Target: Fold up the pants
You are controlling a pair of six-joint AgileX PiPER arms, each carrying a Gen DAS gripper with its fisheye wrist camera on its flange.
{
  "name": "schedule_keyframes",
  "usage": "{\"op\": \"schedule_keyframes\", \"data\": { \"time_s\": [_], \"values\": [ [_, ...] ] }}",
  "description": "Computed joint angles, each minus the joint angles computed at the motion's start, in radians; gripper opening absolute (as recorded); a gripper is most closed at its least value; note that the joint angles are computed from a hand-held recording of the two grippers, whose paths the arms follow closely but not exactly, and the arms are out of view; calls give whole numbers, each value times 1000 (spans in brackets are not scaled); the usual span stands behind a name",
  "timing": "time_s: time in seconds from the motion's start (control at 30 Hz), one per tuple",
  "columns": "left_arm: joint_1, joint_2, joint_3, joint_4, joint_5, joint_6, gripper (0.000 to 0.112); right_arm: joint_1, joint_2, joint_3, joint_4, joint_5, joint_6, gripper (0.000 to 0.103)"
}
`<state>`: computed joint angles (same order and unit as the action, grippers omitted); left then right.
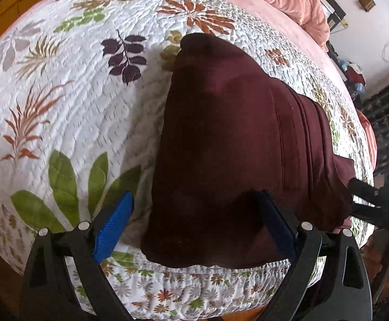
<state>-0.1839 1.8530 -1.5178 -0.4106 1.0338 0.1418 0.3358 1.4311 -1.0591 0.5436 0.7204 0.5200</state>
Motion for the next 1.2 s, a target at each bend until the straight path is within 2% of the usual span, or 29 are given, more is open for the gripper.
{"op": "schedule_keyframes", "data": {
  "time_s": [0.1,0.17,0.23,0.27,0.43,0.67,0.77,0.87,0.93,1.03,1.13,1.2],
  "values": [
    [7,-15,22,-13,7,0,93,20,29,-3,10,-19,-20,90],
    [8,-16,25,-15,9,0,94,47,43,-24,-41,-26,7,82],
    [9,-14,20,-17,15,-1,94,49,53,-17,34,-50,-78,46],
    [10,-12,19,-15,17,-6,94,44,56,-7,91,-58,-114,46],
    [35,-20,26,-45,35,-10,93,40,30,26,153,-98,-169,25],
    [74,-60,37,-96,39,-24,93,45,-54,7,152,-108,-169,23],
    [84,-80,27,-116,51,-27,93,42,-112,-5,109,-86,-134,22],
    [84,-99,10,-137,66,-33,93,3,-204,2,61,-43,-104,13],
    [73,-106,-1,-144,75,-38,93,-37,-251,12,81,-7,-121,13],
    [39,-112,-12,-150,85,-26,93,-59,-304,2,-13,62,-74,12],
    [8,-123,1,-146,74,-24,93,-126,-382,46,-20,117,-71,11],
    [-10,-123,-2,-139,82,-31,93,-154,-406,74,-33,114,-62,11]
  ]
}}
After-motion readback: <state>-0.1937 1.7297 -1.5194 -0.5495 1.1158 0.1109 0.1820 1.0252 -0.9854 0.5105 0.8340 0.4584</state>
